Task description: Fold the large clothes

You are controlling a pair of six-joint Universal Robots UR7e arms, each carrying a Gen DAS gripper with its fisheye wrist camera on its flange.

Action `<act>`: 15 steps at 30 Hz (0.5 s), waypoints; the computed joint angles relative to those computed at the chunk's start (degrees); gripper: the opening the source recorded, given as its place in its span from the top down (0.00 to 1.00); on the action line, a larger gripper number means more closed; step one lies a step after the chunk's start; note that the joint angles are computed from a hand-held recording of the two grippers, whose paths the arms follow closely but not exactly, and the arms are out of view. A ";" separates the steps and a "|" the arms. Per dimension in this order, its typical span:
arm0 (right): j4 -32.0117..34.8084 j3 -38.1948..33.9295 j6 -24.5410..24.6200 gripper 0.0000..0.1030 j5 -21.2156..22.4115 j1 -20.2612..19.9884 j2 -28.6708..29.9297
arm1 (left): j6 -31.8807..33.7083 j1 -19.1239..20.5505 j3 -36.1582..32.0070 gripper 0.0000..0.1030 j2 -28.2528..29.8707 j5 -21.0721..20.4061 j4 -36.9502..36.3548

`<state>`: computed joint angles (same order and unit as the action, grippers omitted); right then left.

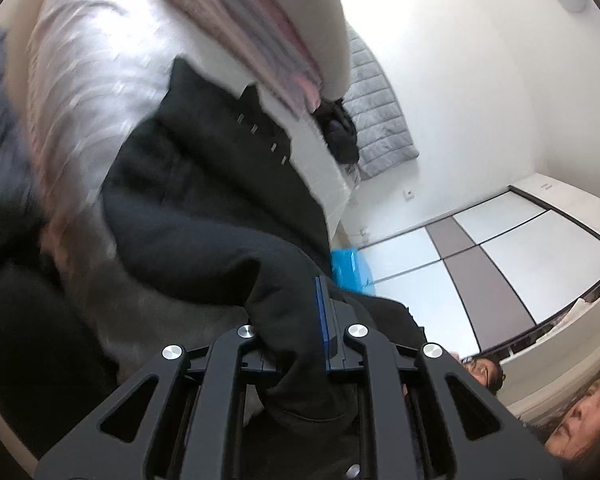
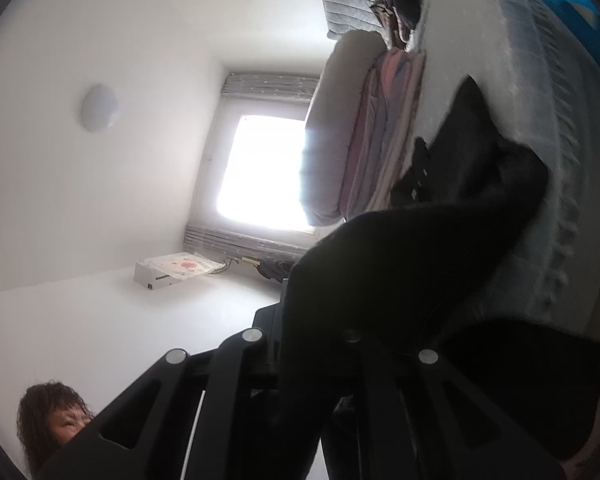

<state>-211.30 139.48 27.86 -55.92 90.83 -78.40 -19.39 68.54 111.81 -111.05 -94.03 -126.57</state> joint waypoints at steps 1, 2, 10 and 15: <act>1.59 -2.75 0.08 0.90 -0.46 0.43 0.80 | 0.84 0.50 -2.49 0.89 3.00 -0.47 -1.52; 3.23 -4.91 -0.09 0.91 -0.58 0.60 1.31 | 1.36 0.92 -4.91 0.89 5.88 -0.88 -2.86; 21.98 -37.51 1.34 0.91 -8.68 1.05 18.56 | 0.10 6.76 -31.40 0.89 35.58 -2.23 -11.06; 34.11 -57.69 5.36 0.86 -20.66 -0.73 32.40 | -3.11 10.83 -49.27 0.85 54.06 1.83 -11.43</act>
